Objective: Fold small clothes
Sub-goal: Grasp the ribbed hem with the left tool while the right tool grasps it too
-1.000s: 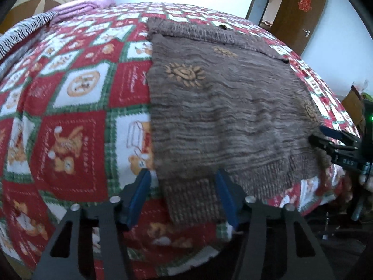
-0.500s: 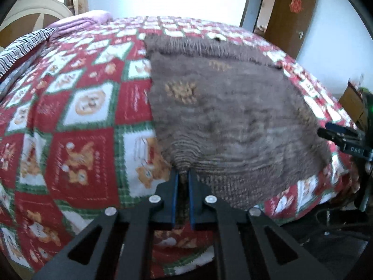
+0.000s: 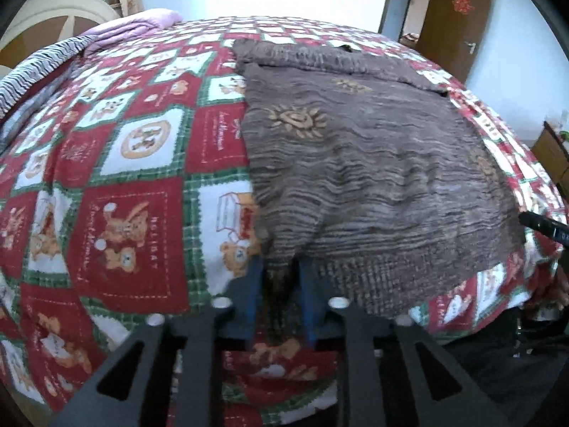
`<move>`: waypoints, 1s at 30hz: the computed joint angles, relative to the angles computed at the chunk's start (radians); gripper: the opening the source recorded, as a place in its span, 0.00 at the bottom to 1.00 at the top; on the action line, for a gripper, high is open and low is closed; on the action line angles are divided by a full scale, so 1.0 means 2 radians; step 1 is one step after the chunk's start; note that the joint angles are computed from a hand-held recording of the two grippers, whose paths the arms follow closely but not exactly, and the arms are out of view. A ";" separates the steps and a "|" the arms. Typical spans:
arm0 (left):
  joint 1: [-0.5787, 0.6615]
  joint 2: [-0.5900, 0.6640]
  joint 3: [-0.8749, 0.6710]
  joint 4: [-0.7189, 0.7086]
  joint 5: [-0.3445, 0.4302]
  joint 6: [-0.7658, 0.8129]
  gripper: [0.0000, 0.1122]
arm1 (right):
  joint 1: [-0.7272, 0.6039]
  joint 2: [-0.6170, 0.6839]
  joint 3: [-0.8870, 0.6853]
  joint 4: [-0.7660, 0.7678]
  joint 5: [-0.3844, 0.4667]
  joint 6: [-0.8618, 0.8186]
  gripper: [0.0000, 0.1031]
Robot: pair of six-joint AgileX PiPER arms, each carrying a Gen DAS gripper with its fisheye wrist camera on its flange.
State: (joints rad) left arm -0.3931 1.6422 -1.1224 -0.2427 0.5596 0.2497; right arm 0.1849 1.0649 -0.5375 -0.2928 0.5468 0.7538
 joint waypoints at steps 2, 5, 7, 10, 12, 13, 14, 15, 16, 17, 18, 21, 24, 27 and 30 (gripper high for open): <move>-0.004 0.003 -0.002 0.020 0.001 -0.025 0.55 | -0.011 0.010 0.006 0.042 -0.010 -0.042 0.48; 0.002 0.004 0.000 -0.011 0.005 0.003 0.55 | 0.010 0.016 0.009 0.008 -0.010 -0.009 0.47; 0.005 0.005 0.001 -0.027 0.008 0.021 0.48 | 0.015 0.015 0.009 0.009 -0.012 -0.014 0.33; 0.013 0.005 -0.002 -0.063 0.023 0.059 0.11 | 0.007 0.008 0.013 0.031 -0.018 -0.043 0.12; 0.015 0.001 -0.004 -0.075 0.031 0.075 0.08 | -0.009 -0.002 0.016 0.066 -0.025 -0.082 0.09; 0.011 -0.004 -0.003 -0.069 0.027 0.072 0.08 | -0.026 -0.014 0.019 0.104 -0.029 -0.122 0.09; 0.010 -0.009 -0.002 -0.070 0.026 0.076 0.08 | -0.043 -0.025 0.020 0.141 -0.032 -0.162 0.08; 0.011 -0.014 -0.002 -0.074 0.026 0.081 0.07 | -0.057 -0.036 0.020 0.171 -0.032 -0.194 0.08; 0.013 -0.019 -0.004 -0.077 0.028 0.084 0.07 | -0.075 -0.050 0.020 0.204 -0.030 -0.230 0.08; 0.016 -0.024 -0.005 -0.080 0.031 0.087 0.07 | -0.092 -0.065 0.018 0.230 -0.022 -0.258 0.08; 0.021 -0.029 -0.009 -0.086 0.037 0.093 0.07 | -0.099 -0.076 0.015 0.236 -0.015 -0.266 0.08; 0.032 -0.044 -0.015 -0.107 0.051 0.114 0.07 | -0.115 -0.117 0.003 0.250 0.012 -0.285 0.08; 0.037 -0.058 -0.013 -0.140 0.064 0.152 0.07 | -0.111 -0.160 -0.007 0.259 0.032 -0.290 0.07; 0.030 -0.064 -0.004 -0.147 0.047 0.173 0.07 | -0.145 -0.182 -0.012 0.318 0.048 -0.351 0.07; 0.040 -0.029 -0.027 -0.145 0.066 0.160 0.07 | -0.192 -0.172 -0.004 0.378 0.053 -0.416 0.07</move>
State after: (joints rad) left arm -0.3122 1.5849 -1.1756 -0.5334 0.6912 0.5690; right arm -0.1982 0.7206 -0.5459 0.4634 0.6523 -0.0780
